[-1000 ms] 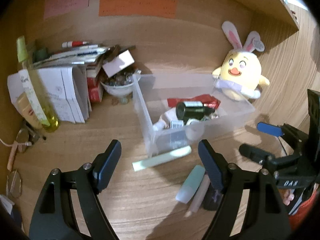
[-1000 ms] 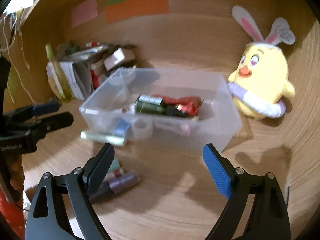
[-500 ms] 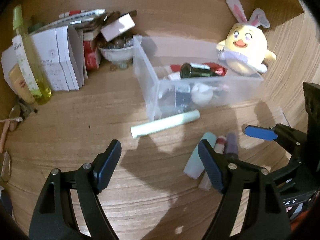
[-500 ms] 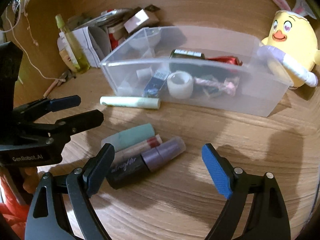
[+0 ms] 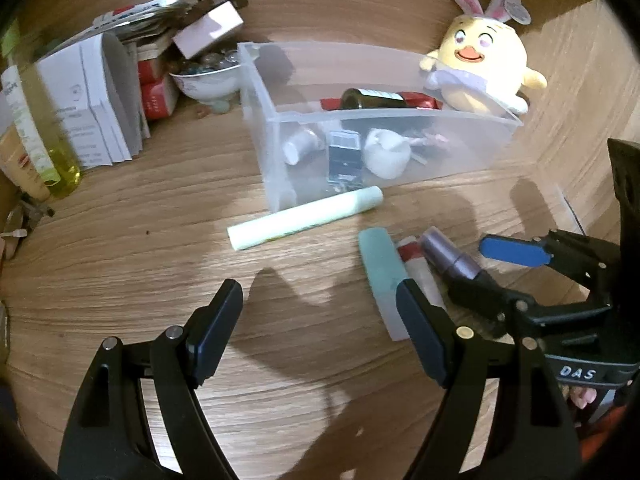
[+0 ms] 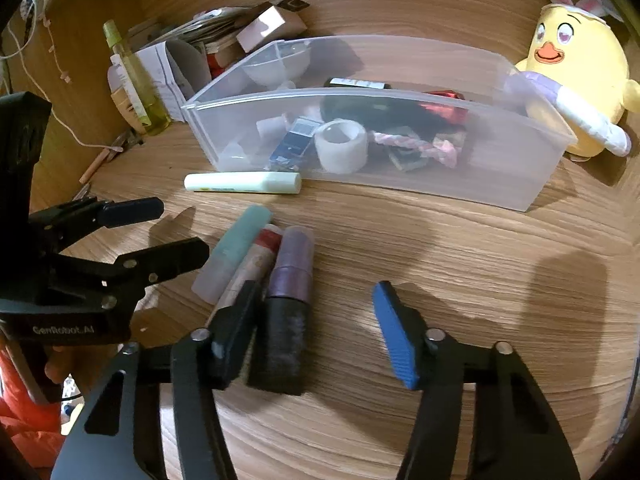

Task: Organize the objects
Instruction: 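Grasp the purple-capped bottle with the right gripper while the left grasps the mint-green tube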

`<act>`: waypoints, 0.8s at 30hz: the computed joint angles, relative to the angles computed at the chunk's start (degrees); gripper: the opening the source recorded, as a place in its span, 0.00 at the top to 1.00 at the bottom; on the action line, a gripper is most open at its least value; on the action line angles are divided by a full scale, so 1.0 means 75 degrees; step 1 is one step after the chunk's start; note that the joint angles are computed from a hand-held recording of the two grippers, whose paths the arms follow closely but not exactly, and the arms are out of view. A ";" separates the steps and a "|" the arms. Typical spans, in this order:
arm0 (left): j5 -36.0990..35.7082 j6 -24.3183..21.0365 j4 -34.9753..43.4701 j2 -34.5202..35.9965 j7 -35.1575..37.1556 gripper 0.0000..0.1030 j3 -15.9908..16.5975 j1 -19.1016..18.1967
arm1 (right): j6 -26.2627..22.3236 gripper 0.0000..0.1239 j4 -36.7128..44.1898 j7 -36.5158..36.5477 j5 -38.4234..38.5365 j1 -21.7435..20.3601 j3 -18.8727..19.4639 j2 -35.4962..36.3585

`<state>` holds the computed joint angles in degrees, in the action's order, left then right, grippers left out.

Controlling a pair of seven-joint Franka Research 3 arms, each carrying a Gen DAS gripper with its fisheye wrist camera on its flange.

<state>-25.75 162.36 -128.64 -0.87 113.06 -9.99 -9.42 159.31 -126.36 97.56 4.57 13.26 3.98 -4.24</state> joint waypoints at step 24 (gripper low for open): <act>0.1115 -0.0048 0.0374 0.0405 -0.0926 0.50 -0.0258 0.0056 | 0.0455 0.81 -0.0375 0.0028 -0.0307 -0.0107 0.0023 -0.0203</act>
